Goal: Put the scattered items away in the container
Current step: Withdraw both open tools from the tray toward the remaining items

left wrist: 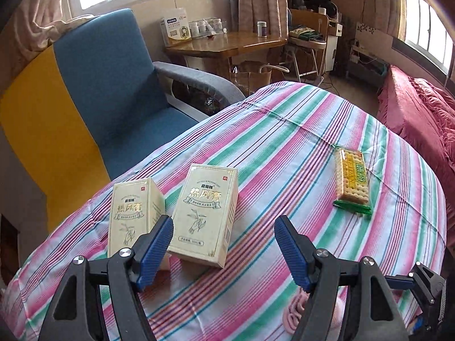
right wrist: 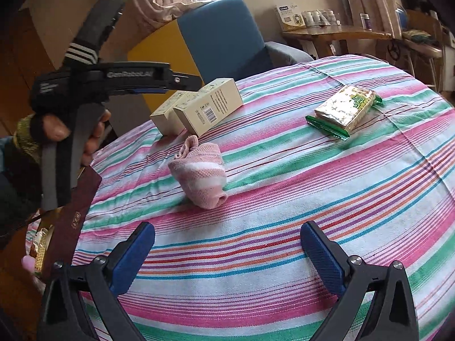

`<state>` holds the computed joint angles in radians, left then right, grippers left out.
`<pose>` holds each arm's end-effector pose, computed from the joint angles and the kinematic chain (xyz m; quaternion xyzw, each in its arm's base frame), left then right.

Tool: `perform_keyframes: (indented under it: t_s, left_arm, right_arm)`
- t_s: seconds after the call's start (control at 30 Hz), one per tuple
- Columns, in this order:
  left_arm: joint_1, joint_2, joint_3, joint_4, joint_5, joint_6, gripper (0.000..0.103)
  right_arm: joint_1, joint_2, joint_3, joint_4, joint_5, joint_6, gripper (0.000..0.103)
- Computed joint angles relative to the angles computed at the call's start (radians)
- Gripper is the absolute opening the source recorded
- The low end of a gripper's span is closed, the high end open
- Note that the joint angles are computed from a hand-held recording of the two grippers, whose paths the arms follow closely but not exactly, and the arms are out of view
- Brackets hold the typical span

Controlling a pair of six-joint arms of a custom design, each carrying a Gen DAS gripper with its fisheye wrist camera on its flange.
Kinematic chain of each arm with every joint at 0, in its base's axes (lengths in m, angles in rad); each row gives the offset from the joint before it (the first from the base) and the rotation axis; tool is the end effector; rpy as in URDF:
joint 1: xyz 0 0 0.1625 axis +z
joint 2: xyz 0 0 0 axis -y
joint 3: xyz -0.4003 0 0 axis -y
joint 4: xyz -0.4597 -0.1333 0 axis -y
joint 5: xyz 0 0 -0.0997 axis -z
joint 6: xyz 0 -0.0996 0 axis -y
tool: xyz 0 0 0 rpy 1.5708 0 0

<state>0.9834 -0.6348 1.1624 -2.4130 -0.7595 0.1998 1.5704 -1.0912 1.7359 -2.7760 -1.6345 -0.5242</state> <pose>-0.2920 -0.8094 0.1341 0.2909 0.8618 -0.2163 0.3547 0.1267 -0.6895 0.2102 0.2402 -0.9300 0.2591 0.1012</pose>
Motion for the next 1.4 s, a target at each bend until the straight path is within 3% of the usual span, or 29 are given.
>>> perform_keyframes:
  t_s: [0.2,0.4,0.47,0.53,0.73,1.0,1.4]
  left_arm:
    - [0.025,0.066,-0.086,0.054,0.033,0.004,0.074]
    - [0.019,0.074,-0.075,0.02,0.075,0.05,0.072]
    - [0.017,0.081,-0.083,0.012,0.087,0.056,0.063]
    - [0.014,0.095,-0.104,0.02,0.089,0.061,0.06]
    - [-0.003,0.151,-0.128,-0.043,0.16,0.204,0.06]
    - [-0.016,0.049,0.017,-0.07,0.094,0.173,0.059]
    - [-0.016,-0.107,0.18,-0.019,0.012,-0.044,0.056]
  right_arm:
    - [-0.034,-0.012,-0.002,0.025,0.11,0.031,0.103]
    - [-0.034,-0.01,-0.003,0.024,0.115,0.031,0.103]
    - [-0.032,-0.008,-0.004,0.023,0.112,0.03,0.103]
    - [-0.031,-0.008,-0.003,0.021,0.109,0.03,0.103]
    - [-0.03,-0.007,-0.001,0.018,0.102,0.028,0.103]
    - [-0.029,-0.004,-0.005,0.018,0.096,0.026,0.103]
    - [-0.029,-0.004,-0.006,0.019,0.095,0.023,0.103]
